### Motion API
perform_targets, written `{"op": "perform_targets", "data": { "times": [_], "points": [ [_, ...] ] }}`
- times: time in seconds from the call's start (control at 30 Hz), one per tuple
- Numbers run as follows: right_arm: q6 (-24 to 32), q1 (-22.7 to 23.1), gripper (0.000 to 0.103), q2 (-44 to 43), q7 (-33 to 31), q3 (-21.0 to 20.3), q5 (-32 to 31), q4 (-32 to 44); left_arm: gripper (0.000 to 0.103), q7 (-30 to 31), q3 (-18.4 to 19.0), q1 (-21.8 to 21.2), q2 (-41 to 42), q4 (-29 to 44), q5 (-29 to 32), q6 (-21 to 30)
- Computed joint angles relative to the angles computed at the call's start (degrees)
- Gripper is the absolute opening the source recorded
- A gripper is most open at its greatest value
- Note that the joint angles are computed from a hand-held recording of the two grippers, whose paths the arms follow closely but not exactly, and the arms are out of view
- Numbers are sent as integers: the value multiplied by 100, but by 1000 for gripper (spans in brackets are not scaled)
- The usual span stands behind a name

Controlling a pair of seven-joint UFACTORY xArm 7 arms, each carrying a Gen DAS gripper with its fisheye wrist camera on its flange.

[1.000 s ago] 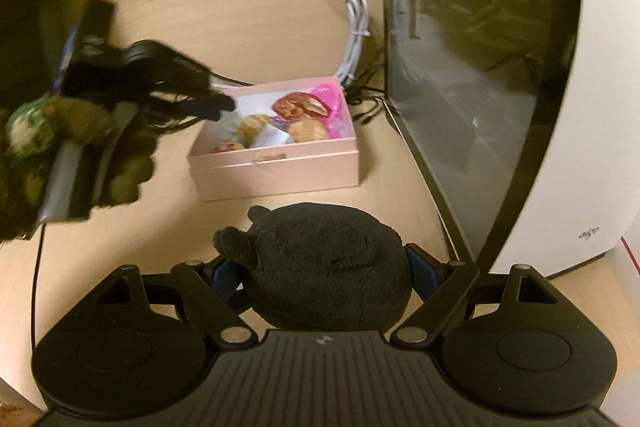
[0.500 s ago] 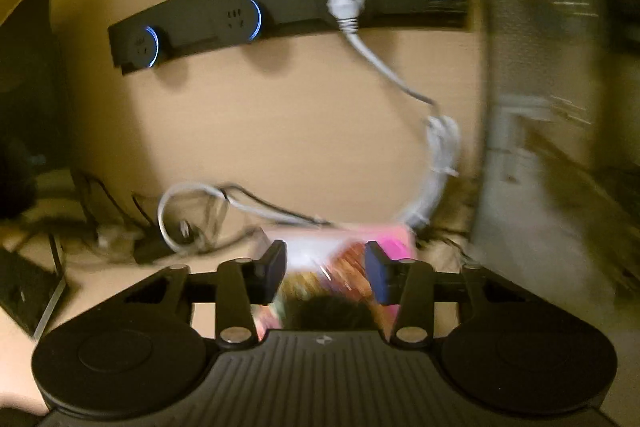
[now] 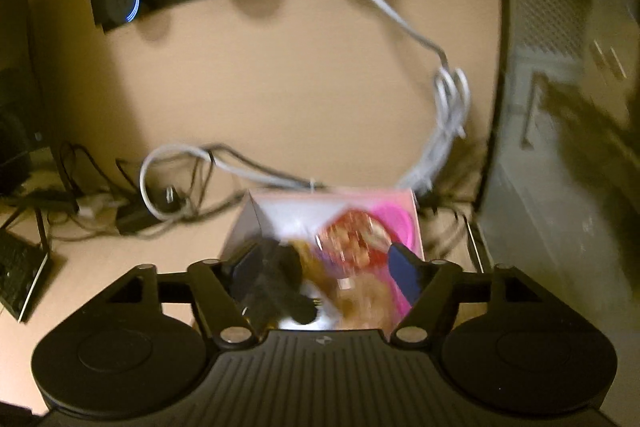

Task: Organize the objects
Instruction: 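Drop the plush toy into the pink box with the right tool while the left tool releases the brick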

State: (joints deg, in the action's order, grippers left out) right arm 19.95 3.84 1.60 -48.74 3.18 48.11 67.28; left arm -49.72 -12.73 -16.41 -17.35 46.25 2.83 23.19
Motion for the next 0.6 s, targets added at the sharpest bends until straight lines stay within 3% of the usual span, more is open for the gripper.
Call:
{"op": "perform_targets", "data": {
  "times": [0.27,0.4,0.53,0.57,0.6],
  "points": [
    [40,217,84,-306,-209,-78,35,-450,20,457,51,-258,536,461,-212,-132],
    [83,317,84,283,452,76,-617,59,20,733,68,-410,572,542,-357,-74],
    [21,439,84,1020,1530,168,-1833,634,20,737,8,-392,355,448,-240,-15],
    [79,448,81,1138,1748,163,-2078,746,20,685,-15,-365,261,378,-193,-14],
    [245,379,71,1233,1808,231,-2120,886,20,635,-21,-337,143,279,-171,-8]
  ]
}}
